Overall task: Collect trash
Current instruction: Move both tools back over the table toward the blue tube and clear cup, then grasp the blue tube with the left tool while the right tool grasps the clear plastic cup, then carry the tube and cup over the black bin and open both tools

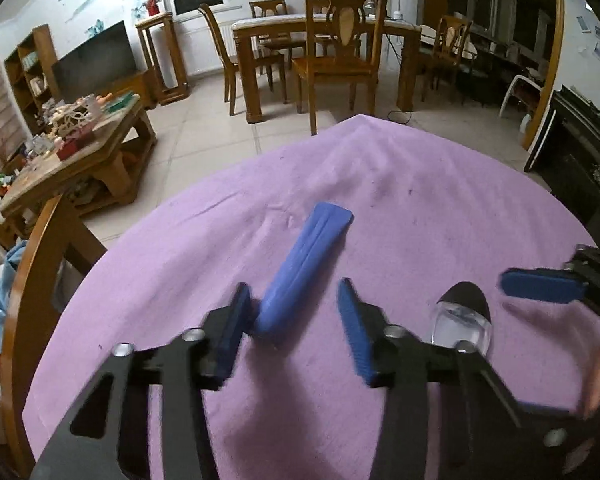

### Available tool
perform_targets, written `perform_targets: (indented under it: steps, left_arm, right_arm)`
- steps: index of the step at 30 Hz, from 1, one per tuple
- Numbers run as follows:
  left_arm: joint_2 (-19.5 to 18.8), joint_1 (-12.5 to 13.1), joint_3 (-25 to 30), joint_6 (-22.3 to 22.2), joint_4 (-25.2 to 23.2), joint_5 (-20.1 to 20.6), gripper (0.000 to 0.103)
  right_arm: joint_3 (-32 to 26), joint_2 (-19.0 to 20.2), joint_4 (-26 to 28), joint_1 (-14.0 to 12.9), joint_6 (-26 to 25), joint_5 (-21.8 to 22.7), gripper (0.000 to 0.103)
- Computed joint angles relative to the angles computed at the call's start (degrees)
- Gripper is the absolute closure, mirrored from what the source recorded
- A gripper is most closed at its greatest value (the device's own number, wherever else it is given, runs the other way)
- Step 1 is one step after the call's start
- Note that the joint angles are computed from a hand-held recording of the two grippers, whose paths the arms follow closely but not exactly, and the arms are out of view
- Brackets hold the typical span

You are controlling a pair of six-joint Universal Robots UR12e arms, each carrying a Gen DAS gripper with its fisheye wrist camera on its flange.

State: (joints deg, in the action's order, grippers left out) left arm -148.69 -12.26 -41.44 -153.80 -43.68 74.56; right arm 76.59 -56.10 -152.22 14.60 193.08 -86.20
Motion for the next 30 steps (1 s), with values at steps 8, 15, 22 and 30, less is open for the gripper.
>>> perform_targets:
  steps: [8, 15, 22, 30]
  left_arm:
    - [0.12, -0.25, -0.33, 0.58, 0.47, -0.40, 0.086]
    - [0.87, 1.03, -1.60, -3.51, 2.52, -5.58, 0.087]
    - [3.97, 1.89, -7.35, -8.15, 8.90, -12.21, 0.087]
    - [8.78, -0.10, -16.02, -8.90, 17.23, -16.71, 0.087]
  right_arm:
    - [-3.66, 2.64, 3.04, 0.48, -2.40, -1.35, 0.047]
    - [3.91, -0.70, -8.65, -2.91, 6.73, 7.56, 0.047]
    - [12.13, -4.73, -24.69, -5.35, 15.53, 8.78, 0.047]
    - [24.63, -14.67, -31.73, -8.20, 13.69, 7.51, 0.047]
